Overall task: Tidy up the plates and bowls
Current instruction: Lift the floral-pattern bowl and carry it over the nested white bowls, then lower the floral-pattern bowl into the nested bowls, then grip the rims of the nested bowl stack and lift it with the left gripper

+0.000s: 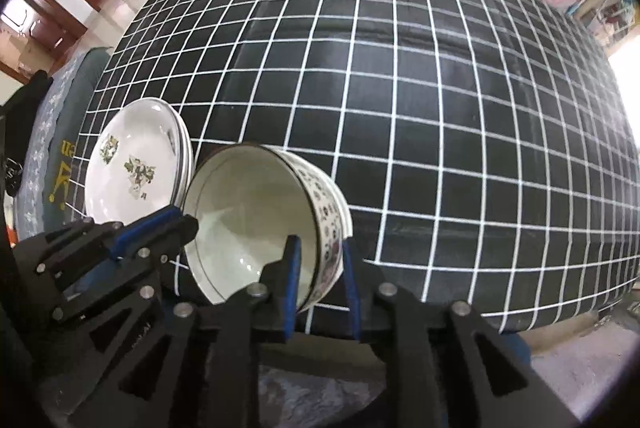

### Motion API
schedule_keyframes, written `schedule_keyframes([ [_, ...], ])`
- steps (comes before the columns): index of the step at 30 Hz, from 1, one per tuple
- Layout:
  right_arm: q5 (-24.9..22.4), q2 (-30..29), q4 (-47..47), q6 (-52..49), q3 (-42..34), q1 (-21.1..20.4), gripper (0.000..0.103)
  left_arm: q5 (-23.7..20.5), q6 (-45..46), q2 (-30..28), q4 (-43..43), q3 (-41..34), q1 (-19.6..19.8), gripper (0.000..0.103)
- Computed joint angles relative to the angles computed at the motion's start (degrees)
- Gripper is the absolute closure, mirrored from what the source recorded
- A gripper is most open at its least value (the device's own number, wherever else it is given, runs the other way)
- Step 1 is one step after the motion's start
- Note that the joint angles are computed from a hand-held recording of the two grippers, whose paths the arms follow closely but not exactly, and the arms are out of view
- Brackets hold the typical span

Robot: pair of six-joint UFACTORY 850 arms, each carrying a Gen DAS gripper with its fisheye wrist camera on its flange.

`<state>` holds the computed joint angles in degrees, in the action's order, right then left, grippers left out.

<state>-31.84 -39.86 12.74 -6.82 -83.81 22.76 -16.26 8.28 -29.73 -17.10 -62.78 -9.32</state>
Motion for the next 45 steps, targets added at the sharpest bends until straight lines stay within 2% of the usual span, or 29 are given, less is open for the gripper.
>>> schedule_keyframes([
  [3, -0.5, -0.3, 0.2, -1.1, -0.5, 0.0, 0.077, 0.3, 3.9, 0.7, -4.4, 0.4, 0.4, 0.095],
  [6, 1.8, 0.9, -2.1, -0.2, 0.8, 0.3, 0.065, 1.0, 5.4, 2.0, -6.3, 1.3, 0.5, 0.095],
  [7, 3.4, 1.6, -3.6, 0.7, 1.6, 0.4, 0.062, 1.3, 4.7, 2.4, -5.6, 1.6, 0.5, 0.092],
  [9, 6.1, 2.6, -6.0, 2.2, 3.0, 0.4, 0.05, 1.8, 4.8, 3.4, -6.2, 2.4, 0.7, 0.087],
  [11, 8.0, 2.8, -7.9, 3.9, 3.8, 0.2, 0.046, 1.8, 6.8, 4.1, -9.0, 3.0, 1.2, 0.082],
  [17, 7.0, 0.1, -0.3, -2.1, 3.1, -1.8, 0.044, 2.9, 15.9, 4.2, -19.4, 4.5, 2.5, 0.078],
  [19, 7.1, -0.5, 1.1, -2.9, 3.1, -2.2, 0.041, 2.9, 20.8, 3.9, -23.9, 4.8, 2.7, 0.072],
  [22, 7.1, -0.2, 5.2, -6.2, 3.6, -2.7, 0.04, 3.2, 20.6, 3.8, -22.8, 4.9, 2.5, 0.068],
  [24, 7.9, 0.9, 10.2, -10.7, 4.8, -3.2, 0.04, 2.1, 20.5, 3.5, -22.9, 4.5, 2.7, 0.056],
  [27, 8.4, 2.3, 17.3, -15.5, 6.5, -4.0, 0.036, 1.0, 26.2, 3.7, -28.5, 4.8, 3.4, 0.056],
  [30, 9.4, 3.9, 20.0, -15.4, 8.5, -4.5, 0.035, 0.0, 33.4, 4.1, -34.6, 5.3, 4.1, 0.049],
  [35, 9.8, 4.7, 27.9, -21.8, 10.1, -4.7, 0.035, -1.6, 41.6, 3.4, -38.3, 4.9, 4.1, 0.049],
  [41, 6.9, 1.3, 27.1, -19.9, 6.7, -4.5, 0.035, -6.7, 41.9, -0.8, -36.9, 1.0, 4.8, 0.049],
  [45, 3.3, -1.5, 28.4, -18.8, 4.1, -4.9, 0.035, -9.6, 43.4, -3.6, -36.5, -1.7, 5.3, 0.049],
])
